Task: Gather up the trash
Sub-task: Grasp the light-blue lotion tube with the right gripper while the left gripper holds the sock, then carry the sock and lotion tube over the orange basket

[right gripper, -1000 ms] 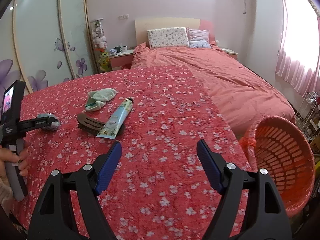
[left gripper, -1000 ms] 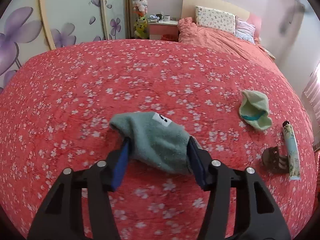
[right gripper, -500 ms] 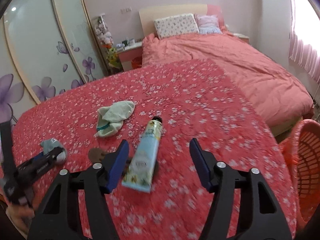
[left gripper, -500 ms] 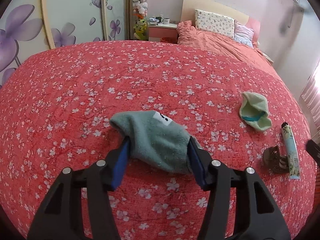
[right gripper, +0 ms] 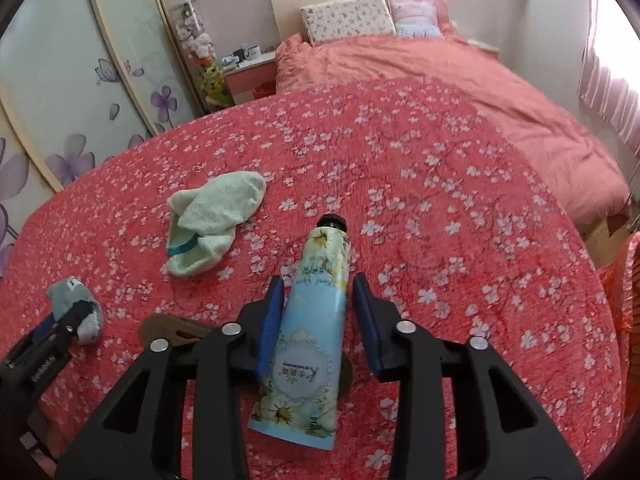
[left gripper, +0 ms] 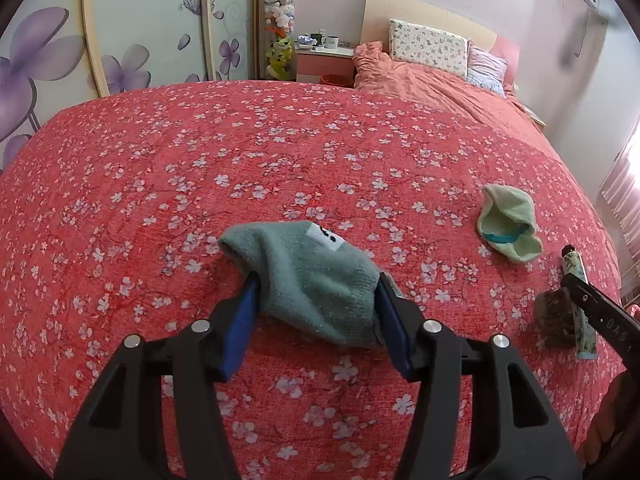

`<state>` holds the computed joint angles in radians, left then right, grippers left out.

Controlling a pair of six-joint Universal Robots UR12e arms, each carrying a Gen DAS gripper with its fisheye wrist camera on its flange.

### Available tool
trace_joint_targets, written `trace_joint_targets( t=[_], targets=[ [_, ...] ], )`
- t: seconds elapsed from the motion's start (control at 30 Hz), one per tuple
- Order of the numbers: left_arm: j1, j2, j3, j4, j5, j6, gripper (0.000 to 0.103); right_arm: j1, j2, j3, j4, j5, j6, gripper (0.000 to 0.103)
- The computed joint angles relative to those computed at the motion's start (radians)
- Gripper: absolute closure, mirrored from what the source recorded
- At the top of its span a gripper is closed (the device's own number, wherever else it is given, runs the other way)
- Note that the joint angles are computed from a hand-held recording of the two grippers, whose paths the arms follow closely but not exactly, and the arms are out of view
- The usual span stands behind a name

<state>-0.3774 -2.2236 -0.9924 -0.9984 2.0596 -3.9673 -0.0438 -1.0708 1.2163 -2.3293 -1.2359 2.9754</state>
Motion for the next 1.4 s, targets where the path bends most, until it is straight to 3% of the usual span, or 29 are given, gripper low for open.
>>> trace_joint_targets(
  t=[0.2, 0.27, 0.33, 0.4, 0.5, 0.63, 0.97, 1.4],
  targets=[
    [0.001, -0.003, 0.005, 0.004, -0.003, 0.015, 0.045, -0.011, -0.004, 0.001, 0.012, 0.036, -0.005, 0.074],
    [0.0, -0.01, 0.018, -0.008, 0.003, 0.015, 0.048, -0.015, -0.007, 0.007, 0.007, 0.039, -0.007, 0.074],
    [0.0, -0.008, 0.013, 0.007, 0.002, 0.017, 0.067, -0.021, -0.008, 0.008, 0.012, 0.049, -0.008, 0.074],
    [0.004, -0.001, -0.002, 0.036, -0.016, 0.027, 0.079, -0.029, -0.015, 0.017, 0.003, 0.066, -0.007, 0.075],
    [0.007, 0.016, -0.036, 0.104, -0.045, 0.046, 0.087, -0.041, -0.03, 0.037, -0.022, 0.086, -0.005, 0.075],
    [-0.005, 0.031, -0.069, 0.198, -0.032, 0.105, 0.089, -0.054, -0.048, 0.056, -0.055, 0.103, -0.006, 0.075],
    [-0.049, 0.019, -0.001, 0.231, 0.015, 0.19, 0.089, -0.101, -0.103, 0.11, -0.138, 0.158, 0.028, 0.075],
    [-0.129, -0.059, 0.186, 0.224, 0.013, 0.323, 0.089, -0.174, -0.207, 0.27, -0.477, 0.124, 0.091, 0.075]
  ],
)
